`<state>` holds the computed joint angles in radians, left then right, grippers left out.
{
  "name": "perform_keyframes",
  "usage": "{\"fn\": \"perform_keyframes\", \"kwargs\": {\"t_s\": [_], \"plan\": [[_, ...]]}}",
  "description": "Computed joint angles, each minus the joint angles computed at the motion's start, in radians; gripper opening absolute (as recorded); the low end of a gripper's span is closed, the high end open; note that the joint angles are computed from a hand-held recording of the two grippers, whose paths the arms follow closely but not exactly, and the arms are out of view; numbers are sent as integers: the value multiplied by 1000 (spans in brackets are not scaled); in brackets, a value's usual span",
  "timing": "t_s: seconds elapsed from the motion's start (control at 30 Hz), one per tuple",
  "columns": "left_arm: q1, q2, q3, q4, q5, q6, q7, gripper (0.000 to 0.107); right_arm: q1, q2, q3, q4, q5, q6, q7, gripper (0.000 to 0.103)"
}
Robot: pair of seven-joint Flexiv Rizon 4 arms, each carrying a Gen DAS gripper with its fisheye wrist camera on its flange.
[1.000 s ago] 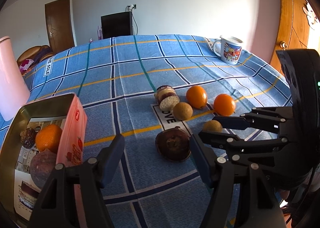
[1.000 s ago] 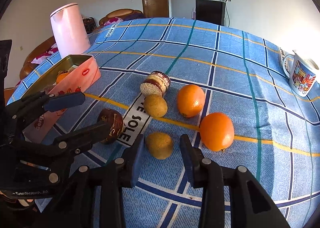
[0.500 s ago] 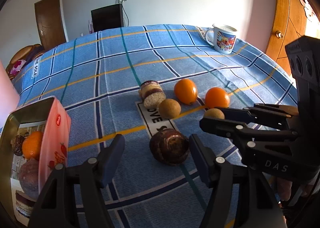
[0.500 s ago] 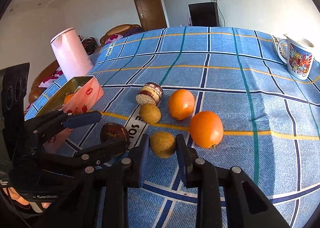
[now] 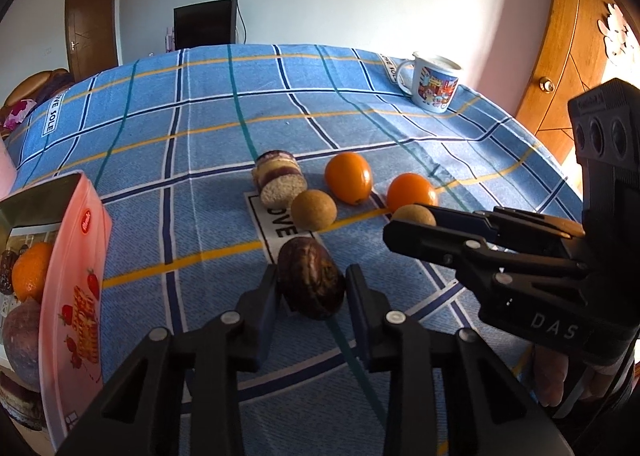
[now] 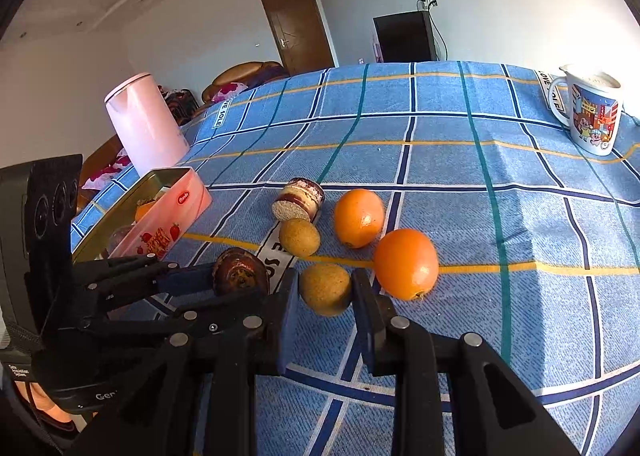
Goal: Organize fruits
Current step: 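Grasp a dark brown date with the left tool while the right tool grasps a brown kiwi, then lift the date and the kiwi and carry them toward the tin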
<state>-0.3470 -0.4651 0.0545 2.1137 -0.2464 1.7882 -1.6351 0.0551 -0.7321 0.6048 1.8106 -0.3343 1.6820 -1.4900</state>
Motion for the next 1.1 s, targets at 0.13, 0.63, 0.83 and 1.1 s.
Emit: {"fn": "perform_keyframes", "kwargs": {"t_s": [0.13,0.63,0.83,1.1], "plan": [[-88,-6,86,11,-30,60,-4,35,-21,-9,23,9,-12,31,-14,28],[-363,-72,251,30,-373,284,203,35,-33,-13,-17,66,-161,213,93,28],[-349,-76,197,41,-441,357,267,35,-15,-11,-67,85,-222,291,147,28],[-304,-72,112,60,-495,456,326,35,35,3,-162,112,-277,408,208,28]]}}
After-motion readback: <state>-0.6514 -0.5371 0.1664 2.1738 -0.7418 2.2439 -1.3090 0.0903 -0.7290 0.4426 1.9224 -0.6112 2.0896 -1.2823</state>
